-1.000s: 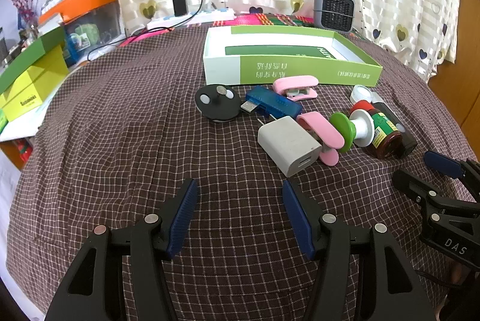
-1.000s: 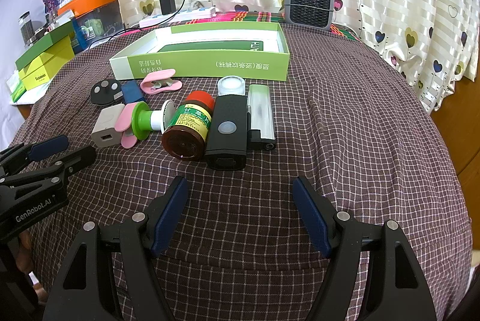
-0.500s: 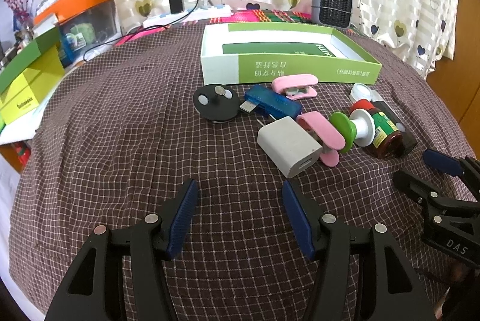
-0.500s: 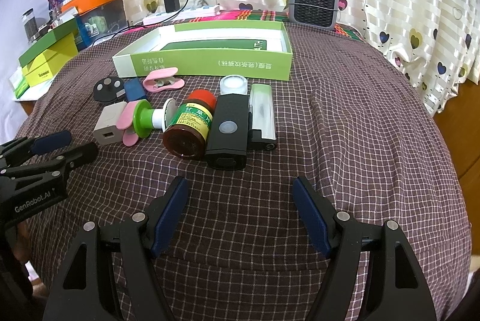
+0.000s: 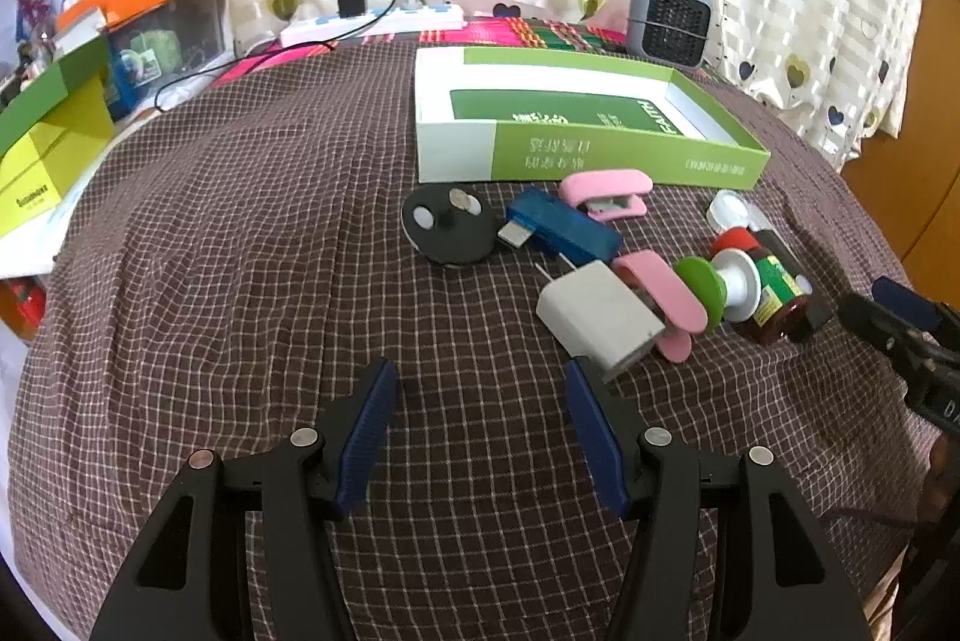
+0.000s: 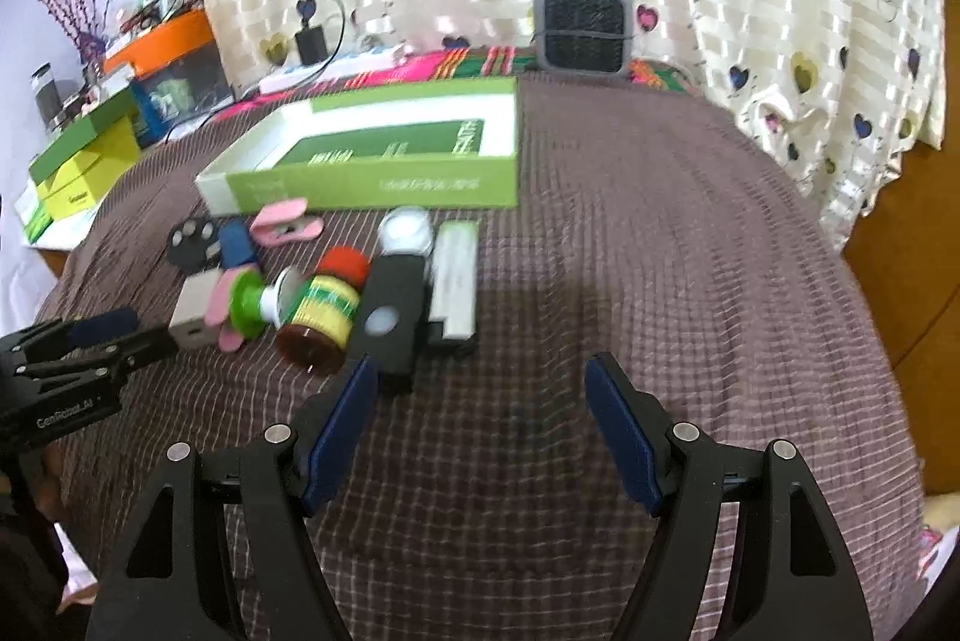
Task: Organize rigid objects
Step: 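Reach the left tool to the black dotted puck while the right tool reaches the silver bar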
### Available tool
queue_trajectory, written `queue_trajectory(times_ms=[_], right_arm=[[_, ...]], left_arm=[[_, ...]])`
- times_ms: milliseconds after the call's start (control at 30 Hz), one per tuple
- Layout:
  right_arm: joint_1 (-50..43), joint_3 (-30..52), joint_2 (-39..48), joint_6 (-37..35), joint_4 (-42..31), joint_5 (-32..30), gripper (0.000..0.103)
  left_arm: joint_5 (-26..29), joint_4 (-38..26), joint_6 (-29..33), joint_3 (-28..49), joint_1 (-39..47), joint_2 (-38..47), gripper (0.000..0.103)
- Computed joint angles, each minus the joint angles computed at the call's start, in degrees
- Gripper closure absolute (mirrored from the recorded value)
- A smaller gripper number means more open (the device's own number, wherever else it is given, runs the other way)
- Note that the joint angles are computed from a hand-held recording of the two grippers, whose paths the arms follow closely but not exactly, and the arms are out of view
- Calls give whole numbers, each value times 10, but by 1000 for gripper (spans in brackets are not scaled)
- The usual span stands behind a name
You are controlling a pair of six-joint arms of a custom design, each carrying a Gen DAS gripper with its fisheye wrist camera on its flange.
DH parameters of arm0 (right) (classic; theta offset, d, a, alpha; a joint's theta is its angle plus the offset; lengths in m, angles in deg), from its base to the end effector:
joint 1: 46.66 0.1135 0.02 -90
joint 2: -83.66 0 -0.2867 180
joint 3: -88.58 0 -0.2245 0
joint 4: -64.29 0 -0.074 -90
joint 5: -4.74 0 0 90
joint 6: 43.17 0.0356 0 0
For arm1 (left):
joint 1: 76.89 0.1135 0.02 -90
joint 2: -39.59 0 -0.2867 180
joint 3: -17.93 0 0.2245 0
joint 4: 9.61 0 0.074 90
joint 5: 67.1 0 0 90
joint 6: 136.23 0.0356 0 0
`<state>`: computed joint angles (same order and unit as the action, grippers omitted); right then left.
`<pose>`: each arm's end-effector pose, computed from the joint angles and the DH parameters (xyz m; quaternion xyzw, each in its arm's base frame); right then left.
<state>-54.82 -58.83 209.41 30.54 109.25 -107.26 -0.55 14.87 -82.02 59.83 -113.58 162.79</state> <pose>0.2459 -0.0218 0.0422 -0.1329 0.9099 0.1001 0.3800 0.2244 -0.1496 0.0422 -0.0507 0.9388 -0.0082 0.3406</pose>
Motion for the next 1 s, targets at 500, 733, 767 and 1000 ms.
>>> queue_trajectory(times_ms=[500,733,767,1000], right_arm=[[7,141,-1,-19,-171,17,30],[15,175,13,-27,-216,7,30],[17,178,14,-27,-220,5,30],[36,207,24,-24,-250,17,30]], left_arm=[[24,-16,51,17,83,-28,45],[51,-27,72,42,114,-18,45],[55,-28,73,45,116,-16,45],[80,-35,79,64,128,-5,45]])
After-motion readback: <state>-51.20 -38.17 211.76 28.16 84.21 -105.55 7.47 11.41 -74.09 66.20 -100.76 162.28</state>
